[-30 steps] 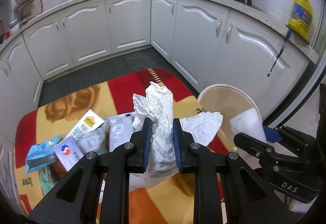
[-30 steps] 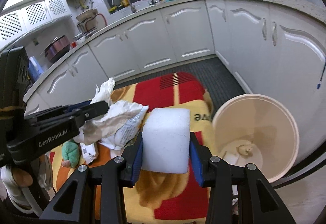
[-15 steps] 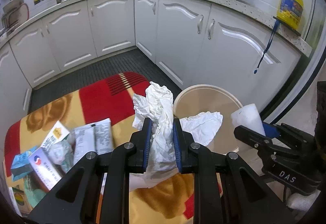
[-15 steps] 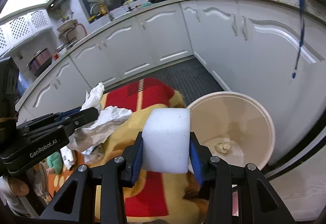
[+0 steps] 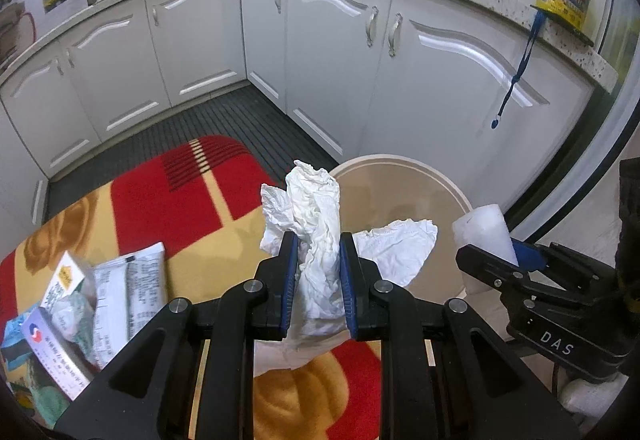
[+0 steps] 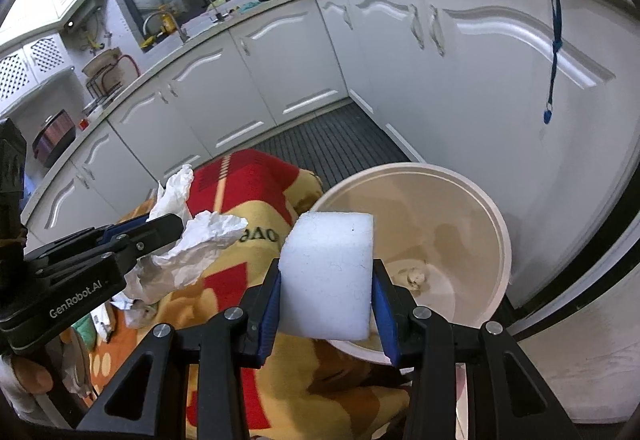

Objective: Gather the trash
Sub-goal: 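Carry the tissue and foam block over the bin and release both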

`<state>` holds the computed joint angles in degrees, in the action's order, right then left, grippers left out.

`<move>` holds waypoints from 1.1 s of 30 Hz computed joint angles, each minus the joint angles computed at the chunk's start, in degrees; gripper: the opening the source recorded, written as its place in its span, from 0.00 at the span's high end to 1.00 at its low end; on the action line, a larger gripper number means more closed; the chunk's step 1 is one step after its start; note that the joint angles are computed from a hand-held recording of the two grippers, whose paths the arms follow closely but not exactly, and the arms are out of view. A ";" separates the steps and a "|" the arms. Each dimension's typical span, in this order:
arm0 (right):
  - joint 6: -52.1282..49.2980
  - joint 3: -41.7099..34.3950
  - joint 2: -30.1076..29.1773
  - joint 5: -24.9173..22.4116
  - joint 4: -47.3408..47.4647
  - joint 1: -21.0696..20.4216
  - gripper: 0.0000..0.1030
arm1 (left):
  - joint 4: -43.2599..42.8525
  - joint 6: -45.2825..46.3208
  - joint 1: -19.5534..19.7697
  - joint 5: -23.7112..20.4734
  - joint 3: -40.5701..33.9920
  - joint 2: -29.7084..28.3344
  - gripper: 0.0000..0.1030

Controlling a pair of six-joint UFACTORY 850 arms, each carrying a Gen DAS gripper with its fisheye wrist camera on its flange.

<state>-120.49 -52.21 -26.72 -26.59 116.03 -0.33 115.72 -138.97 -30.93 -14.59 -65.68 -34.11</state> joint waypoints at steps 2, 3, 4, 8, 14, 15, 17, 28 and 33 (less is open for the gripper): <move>0.47 -0.71 -0.76 0.53 -0.19 -0.22 0.61 | -0.69 0.85 -0.02 0.35 -0.82 -0.82 0.83; 0.82 -1.06 -1.23 0.83 -0.39 -0.38 0.61 | -1.32 1.56 -0.03 0.62 -1.41 -1.38 0.83; 1.26 -1.46 -1.80 1.04 -0.76 -0.67 0.61 | -1.77 2.01 -0.07 0.80 -1.79 -1.74 0.83; 3.43 -2.86 -3.78 1.90 -2.03 -1.36 0.61 | -3.35 3.61 -0.01 1.96 -3.66 -3.62 0.83; 6.03 -4.59 -6.06 2.88 -3.80 -1.83 0.61 | -3.67 3.20 -0.02 1.96 -5.37 -5.44 0.79; 5.65 -4.73 -6.32 3.04 -3.23 -1.82 0.61 | -4.67 4.12 -0.04 1.79 -5.66 -5.71 0.75; 4.72 -5.07 -6.83 3.38 -1.62 -1.83 0.56 | -4.38 3.76 -0.01 1.80 -5.95 -5.99 0.67; 4.94 -5.28 -7.29 3.84 -0.41 -2.41 0.45 | 3.02 -4.53 0.56 3.34 -6.18 -6.41 0.48; 5.15 -4.45 -6.50 3.38 -0.94 -2.36 0.43 | 4.08 -6.00 0.64 3.07 -4.97 -5.37 0.48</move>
<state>-115.34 -56.66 -33.22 -23.21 115.10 -2.69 119.80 -144.96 -30.29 -11.52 -70.65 -39.48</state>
